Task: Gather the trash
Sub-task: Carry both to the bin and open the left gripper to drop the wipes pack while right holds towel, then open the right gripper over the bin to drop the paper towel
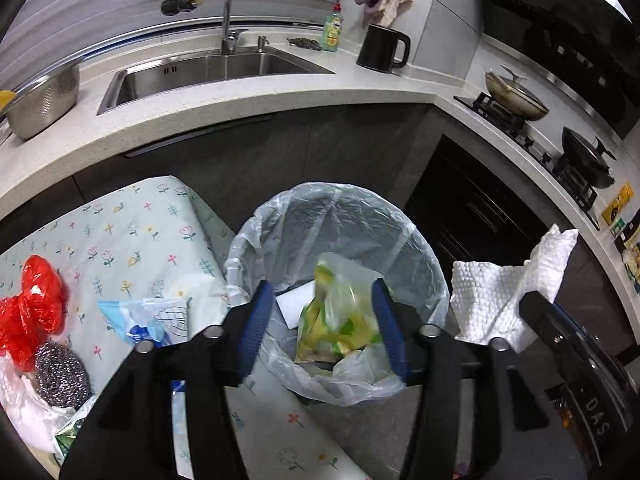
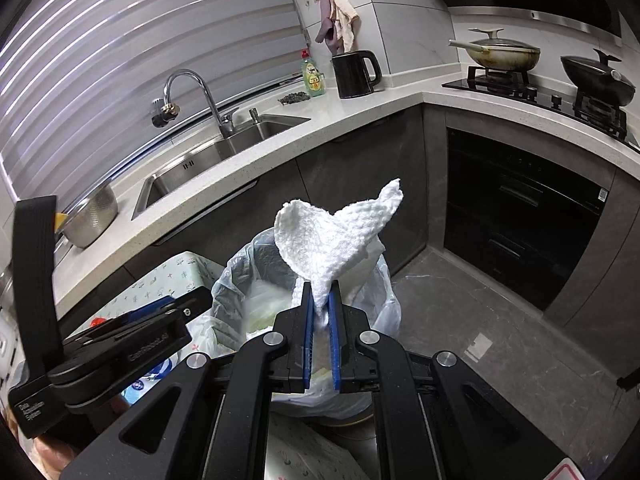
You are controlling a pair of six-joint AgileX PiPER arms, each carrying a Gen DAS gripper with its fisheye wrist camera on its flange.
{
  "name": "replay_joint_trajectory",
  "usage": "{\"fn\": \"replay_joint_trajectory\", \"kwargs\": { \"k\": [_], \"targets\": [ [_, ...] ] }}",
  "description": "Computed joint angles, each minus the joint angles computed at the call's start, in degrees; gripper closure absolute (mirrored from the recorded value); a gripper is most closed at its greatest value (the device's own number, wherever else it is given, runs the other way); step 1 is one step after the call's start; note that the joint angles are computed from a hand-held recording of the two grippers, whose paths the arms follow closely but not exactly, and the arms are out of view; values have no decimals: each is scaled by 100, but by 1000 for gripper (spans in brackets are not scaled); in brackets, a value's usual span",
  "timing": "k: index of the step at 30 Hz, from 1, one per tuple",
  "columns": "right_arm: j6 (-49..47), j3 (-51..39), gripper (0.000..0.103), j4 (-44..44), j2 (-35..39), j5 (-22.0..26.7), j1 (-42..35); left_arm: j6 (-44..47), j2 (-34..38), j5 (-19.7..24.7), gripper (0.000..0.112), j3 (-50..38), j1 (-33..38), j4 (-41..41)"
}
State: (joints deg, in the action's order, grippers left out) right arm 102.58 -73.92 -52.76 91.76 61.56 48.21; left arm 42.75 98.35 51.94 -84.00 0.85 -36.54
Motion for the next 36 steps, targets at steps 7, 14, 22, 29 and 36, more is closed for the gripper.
{"fn": "replay_joint_trajectory", "kwargs": {
  "k": [7,14,22,29,36],
  "targets": [
    [-359,-390,90,122,374,-370,-272,-22,-138,-172,44,77,399,20],
    [-548,-861,70,103,669,-310,-247,-81,-114,-85,37,11,830,18],
    [-681,-1250,63,111,775,12,42,115,-308,-69,35,209,1196,-21],
    [-844,-1784,58,120,938,411,453,395,-655,97,32,438,1717,-186],
    [-1074,-2559,52,83,1276,815,939,678,-789,598,30,361,2552,-372]
  ]
}}
